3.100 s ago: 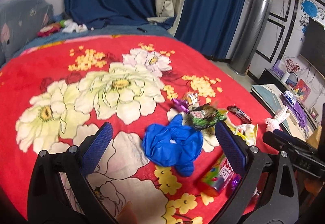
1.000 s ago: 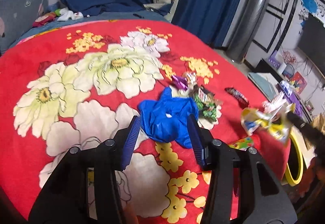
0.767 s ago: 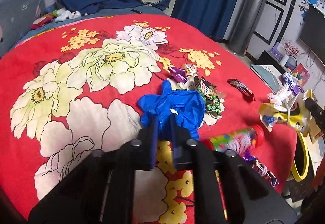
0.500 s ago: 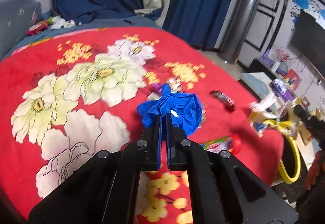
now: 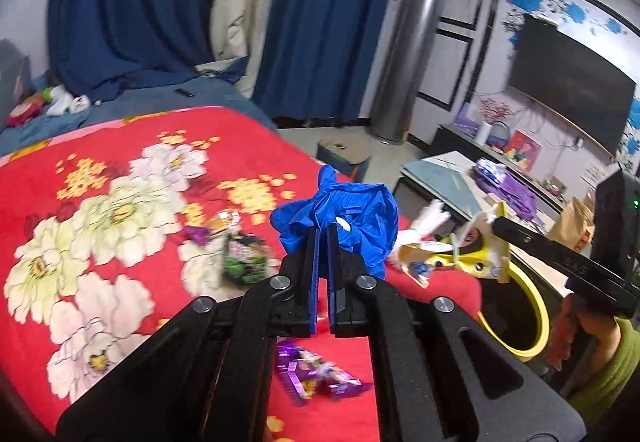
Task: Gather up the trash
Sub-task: 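Carry the blue bag and yellow wrapper over the yellow bin and open both tools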
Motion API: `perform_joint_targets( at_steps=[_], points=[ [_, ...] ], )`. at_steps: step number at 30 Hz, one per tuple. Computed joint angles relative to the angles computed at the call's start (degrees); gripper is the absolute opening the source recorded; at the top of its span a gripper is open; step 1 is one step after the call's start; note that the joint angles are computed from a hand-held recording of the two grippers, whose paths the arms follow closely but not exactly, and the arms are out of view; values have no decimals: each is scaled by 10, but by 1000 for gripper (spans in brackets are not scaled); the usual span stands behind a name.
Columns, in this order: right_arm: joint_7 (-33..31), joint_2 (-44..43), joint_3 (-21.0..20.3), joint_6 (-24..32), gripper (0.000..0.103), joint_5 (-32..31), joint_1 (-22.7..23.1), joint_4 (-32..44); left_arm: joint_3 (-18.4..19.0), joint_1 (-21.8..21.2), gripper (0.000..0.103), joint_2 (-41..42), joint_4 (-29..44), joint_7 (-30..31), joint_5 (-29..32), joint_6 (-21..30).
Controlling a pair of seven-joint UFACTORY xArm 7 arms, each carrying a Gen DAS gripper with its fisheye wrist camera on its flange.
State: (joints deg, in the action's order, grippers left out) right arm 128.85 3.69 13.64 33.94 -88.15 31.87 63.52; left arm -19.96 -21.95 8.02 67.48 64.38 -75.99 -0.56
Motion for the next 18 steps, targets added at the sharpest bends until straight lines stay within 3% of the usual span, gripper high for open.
perform_joint_targets(
  at_steps=[18],
  points=[
    [18,-136,49,53,9,58,-35,-150,-52,-39,1,36,28,32,22,11]
  ],
)
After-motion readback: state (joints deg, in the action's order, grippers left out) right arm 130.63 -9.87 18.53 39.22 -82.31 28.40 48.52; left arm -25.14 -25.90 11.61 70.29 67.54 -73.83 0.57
